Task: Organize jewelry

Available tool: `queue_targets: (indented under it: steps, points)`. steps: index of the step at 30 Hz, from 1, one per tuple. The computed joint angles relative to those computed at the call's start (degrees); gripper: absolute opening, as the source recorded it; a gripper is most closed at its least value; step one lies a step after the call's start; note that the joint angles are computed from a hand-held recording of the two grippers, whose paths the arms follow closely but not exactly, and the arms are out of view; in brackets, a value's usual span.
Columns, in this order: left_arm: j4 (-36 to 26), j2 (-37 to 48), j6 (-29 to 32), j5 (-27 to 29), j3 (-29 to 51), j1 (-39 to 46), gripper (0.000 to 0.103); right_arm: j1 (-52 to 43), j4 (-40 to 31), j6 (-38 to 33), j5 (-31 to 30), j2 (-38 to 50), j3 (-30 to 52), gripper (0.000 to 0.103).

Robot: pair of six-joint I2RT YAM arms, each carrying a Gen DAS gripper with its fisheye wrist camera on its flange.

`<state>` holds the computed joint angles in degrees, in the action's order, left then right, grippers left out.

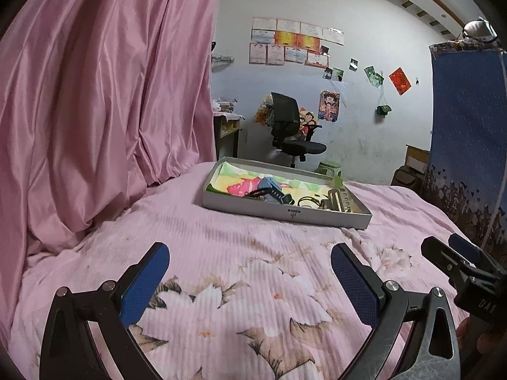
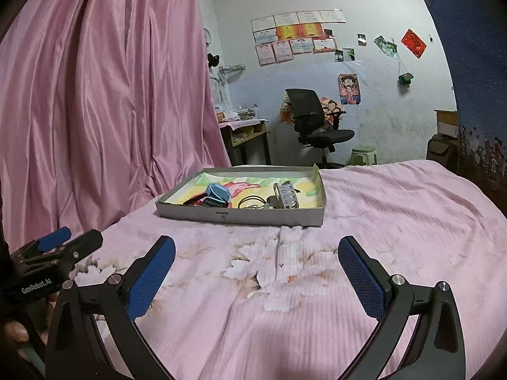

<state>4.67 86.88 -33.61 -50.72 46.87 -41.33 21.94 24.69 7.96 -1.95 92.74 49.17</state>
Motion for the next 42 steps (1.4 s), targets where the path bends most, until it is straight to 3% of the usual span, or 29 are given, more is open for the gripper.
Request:
queue_targets:
  steps: [42]
  points:
    - [-1.24, 1.67, -0.18, 0.2, 0.93, 0.39, 0.103, 1.39, 0.7, -1.57, 2.64, 1.4, -0.29, 0.101]
